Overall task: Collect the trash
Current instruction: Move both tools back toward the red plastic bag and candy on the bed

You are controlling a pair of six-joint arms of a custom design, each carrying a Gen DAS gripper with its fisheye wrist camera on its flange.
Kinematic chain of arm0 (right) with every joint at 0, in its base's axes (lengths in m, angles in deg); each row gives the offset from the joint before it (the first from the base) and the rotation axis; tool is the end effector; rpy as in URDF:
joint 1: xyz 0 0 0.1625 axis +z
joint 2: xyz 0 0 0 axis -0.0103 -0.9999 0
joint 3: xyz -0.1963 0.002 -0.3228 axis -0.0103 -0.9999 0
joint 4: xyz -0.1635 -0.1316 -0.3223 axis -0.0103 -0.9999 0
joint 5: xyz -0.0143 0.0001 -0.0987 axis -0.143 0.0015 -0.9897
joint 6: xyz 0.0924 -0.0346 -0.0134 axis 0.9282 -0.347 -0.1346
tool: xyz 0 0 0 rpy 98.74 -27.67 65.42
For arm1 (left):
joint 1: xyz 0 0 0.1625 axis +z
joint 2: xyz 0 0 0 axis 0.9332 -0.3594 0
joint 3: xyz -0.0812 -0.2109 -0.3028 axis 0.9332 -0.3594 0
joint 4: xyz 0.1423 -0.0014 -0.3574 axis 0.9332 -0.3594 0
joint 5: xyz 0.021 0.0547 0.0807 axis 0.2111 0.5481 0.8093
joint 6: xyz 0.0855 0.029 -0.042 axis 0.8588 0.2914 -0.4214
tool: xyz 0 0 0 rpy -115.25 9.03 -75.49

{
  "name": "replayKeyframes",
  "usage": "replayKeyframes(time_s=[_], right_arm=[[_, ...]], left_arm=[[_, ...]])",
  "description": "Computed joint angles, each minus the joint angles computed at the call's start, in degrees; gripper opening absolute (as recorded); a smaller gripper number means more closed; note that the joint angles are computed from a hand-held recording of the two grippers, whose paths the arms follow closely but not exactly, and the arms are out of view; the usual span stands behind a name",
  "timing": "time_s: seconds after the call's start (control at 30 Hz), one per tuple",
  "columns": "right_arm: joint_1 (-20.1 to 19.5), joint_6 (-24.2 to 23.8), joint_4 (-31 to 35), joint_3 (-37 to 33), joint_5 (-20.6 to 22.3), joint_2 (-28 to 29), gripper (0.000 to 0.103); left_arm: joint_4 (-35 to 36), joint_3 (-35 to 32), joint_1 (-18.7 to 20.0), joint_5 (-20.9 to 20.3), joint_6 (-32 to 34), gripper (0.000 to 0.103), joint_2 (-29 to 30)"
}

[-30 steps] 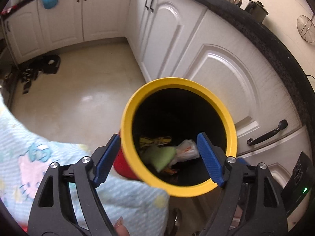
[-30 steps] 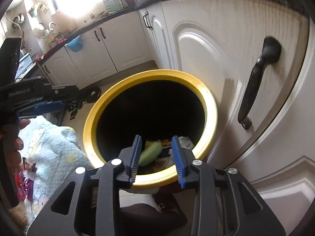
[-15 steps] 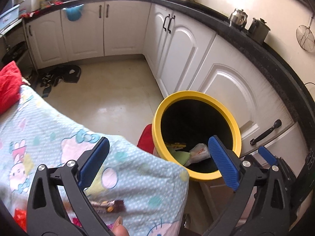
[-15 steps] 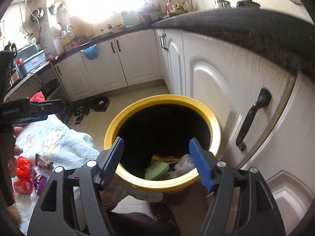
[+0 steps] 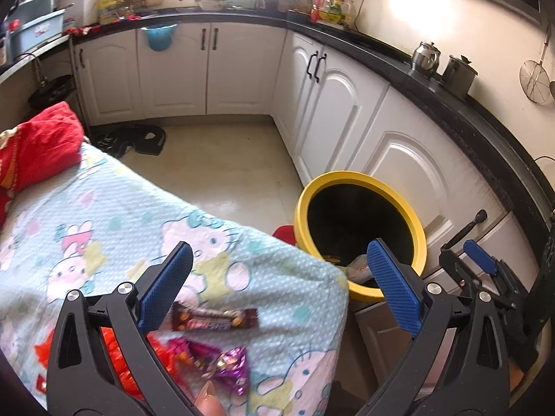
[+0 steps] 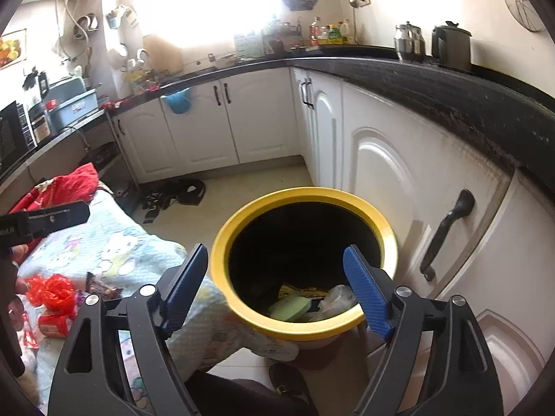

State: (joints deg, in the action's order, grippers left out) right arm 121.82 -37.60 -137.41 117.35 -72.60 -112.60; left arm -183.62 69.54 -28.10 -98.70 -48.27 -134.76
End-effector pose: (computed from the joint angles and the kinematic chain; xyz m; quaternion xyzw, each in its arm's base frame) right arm 0.2883 -0.3713 0.1726 0.0830 -0.8267 0.4608 0.3119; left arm -0.2338 -0.4577 0.2899 0.2647 0.9029 -0.2649 0.2109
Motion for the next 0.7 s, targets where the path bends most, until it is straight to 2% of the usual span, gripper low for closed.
replayKeyframes(time_s=[0.23,0.7], right_arm=[[2.4,-0.3,1.7,-1.4,1.4,0.8,0.081],[6.3,0.7,7.9,-4.8,5.8,3.6,0.082]], left_arm=[[1.3,2.7,-0.6,2.3,-2.0,0.092,-5.2],[6.4,5.5,-1.5,9.6,-5.9,0.092,-17.1]])
